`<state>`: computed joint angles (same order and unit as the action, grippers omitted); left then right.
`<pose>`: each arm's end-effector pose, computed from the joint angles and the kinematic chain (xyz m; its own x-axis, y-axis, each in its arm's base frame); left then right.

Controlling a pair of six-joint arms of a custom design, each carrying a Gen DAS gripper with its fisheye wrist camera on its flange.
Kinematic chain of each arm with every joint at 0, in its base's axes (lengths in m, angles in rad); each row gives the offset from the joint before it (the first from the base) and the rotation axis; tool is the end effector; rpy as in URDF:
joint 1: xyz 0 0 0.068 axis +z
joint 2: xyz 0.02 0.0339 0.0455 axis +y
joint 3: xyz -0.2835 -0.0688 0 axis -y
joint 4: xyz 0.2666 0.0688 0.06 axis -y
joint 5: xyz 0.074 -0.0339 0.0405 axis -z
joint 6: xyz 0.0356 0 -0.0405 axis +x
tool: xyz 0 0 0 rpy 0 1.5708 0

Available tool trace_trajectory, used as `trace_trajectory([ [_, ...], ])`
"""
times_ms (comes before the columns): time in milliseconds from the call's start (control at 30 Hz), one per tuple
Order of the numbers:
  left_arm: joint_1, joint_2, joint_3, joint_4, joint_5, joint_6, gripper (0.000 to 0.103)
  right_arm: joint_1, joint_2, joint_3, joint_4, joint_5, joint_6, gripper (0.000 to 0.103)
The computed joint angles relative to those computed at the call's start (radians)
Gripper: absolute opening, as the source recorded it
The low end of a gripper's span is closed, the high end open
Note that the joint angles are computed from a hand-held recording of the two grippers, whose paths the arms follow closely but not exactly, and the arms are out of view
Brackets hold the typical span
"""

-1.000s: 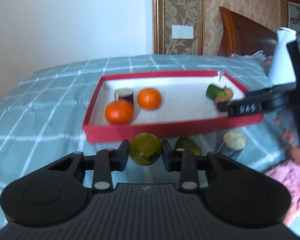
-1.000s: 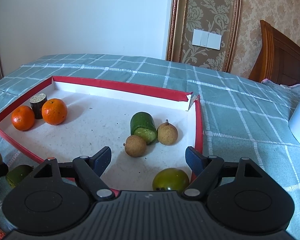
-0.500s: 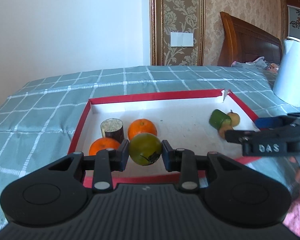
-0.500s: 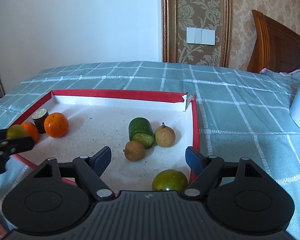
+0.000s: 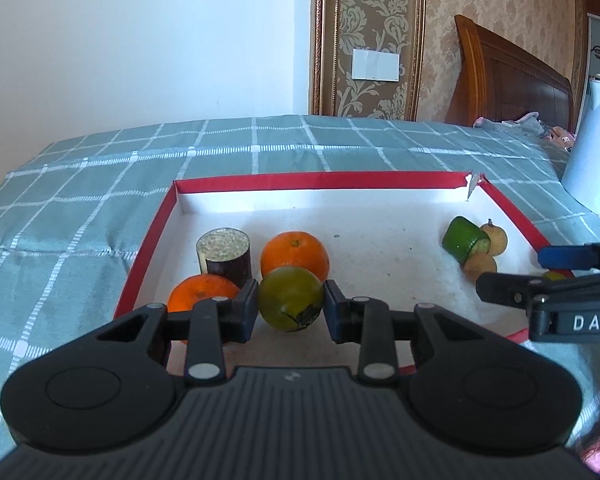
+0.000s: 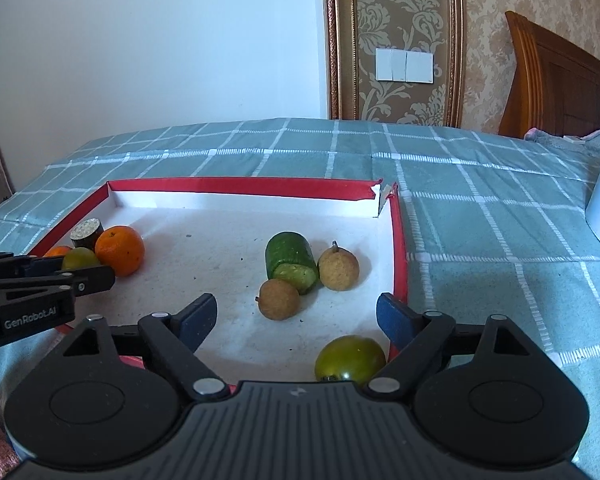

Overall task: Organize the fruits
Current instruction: 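Carry the green tomato into the tray and open the left gripper, then move the right gripper to the dark cylinder piece and grasp it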

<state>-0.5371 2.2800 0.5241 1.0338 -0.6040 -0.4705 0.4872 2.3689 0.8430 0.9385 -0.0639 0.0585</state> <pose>0.2613 -0.1321 -0.0127 -0.5311 -0.1180 -0.8391 -0.2085 0.9780 -0.0056 0.3401 0.1827 -0.0129 -0.5189 -0.2089 -0.8289 -0.4847 0.8707 0.0840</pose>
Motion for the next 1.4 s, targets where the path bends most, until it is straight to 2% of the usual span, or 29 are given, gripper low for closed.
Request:
trace_trajectory([
  [667,0.007,0.009,0.012,-0.023,0.012,-0.012,0.033,0.004,-0.003,0.006,-0.02,0.003,-0.004,0.087],
  [733,0.002,0.011,0.008,-0.017,0.01,-0.014,0.037,0.006,-0.004,0.007,-0.023,0.005,-0.004,0.087],
  [800,-0.004,0.012,0.006,-0.018,0.004,-0.016,0.052,0.006,-0.004,0.008,-0.026,0.004,-0.005,0.087],
  [833,-0.013,0.013,0.005,-0.017,-0.011,-0.019,0.055,0.007,-0.004,0.009,-0.028,0.005,-0.006,0.087],
  [900,-0.028,0.013,-0.001,-0.011,-0.039,-0.021,0.068,0.009,-0.003,0.009,-0.027,0.008,-0.008,0.087],
  [967,-0.043,0.017,-0.013,0.019,-0.059,-0.017,0.075,0.01,-0.002,0.012,-0.031,0.01,-0.011,0.088],
  [1400,-0.096,0.002,-0.058,0.022,-0.1,-0.07,0.077,0.01,0.002,0.015,-0.03,0.013,-0.017,0.088],
])
